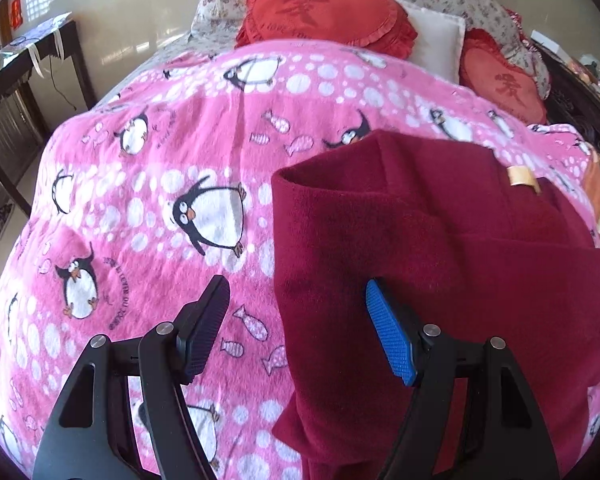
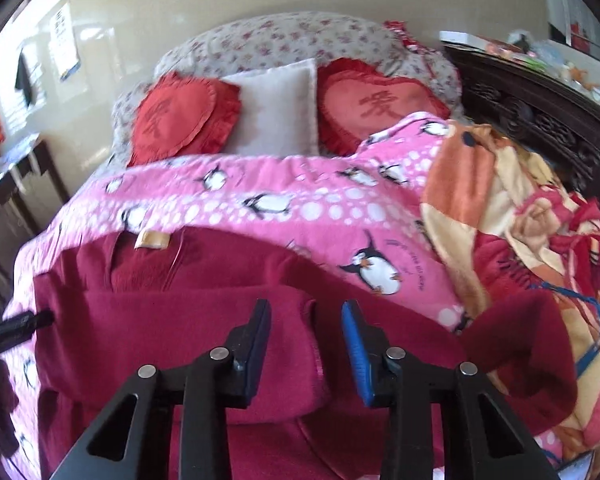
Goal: Fold small clothes
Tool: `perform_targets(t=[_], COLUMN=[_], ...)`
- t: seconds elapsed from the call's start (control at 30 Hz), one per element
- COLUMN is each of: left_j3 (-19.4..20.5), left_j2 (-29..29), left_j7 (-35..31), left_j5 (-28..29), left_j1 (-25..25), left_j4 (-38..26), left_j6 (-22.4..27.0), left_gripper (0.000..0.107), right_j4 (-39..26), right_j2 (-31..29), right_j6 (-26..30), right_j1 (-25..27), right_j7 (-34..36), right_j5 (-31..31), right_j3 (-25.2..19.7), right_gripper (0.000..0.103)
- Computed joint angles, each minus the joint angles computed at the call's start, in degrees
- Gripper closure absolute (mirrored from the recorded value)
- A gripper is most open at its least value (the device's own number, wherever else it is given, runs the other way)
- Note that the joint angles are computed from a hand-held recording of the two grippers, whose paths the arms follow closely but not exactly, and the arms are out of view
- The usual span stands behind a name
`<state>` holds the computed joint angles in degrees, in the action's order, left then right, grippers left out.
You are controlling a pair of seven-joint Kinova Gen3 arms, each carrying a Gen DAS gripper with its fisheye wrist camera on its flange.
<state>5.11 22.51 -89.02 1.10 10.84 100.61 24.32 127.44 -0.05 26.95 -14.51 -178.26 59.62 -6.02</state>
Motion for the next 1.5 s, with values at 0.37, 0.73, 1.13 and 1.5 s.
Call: perform_targets(t=[0.37,0.73,1.13,1.5], left_j3=[0.9,4.5,3.4,3.5], left_j2=[-3.4,-11.4,-6.8,-5.9], left_j7=[-1.8,-7.7,-4.5,-2.6], left_j5=[1.0,5.1,0.8,-0.4], left_j1=[-1.3,0.0,8.3,9.0], left_j4=[2.3,9.1,7.8,6.8], left_j6=[0.0,-2.6,-1.5,0.1], left_gripper=[0.035,0.035,0.035,0.035], right_j4=[2.8,5.3,6.1,2.0], right_j2=[-1.1,-3.5,-20.8,-4.1], right_j6=[-6.8,-9.5,5.8,-1.8], right_j1=[11.2,16.6,34.6,19.1], right_j7=[-0.2,12.1,33.5,59.1], right_j5=[-4.8,-19.5,-30.8,-46.1], right_j3=[-5.3,-10.3,-8.7,17.3], right_gripper=[0.073,0.057,0.039,0.073])
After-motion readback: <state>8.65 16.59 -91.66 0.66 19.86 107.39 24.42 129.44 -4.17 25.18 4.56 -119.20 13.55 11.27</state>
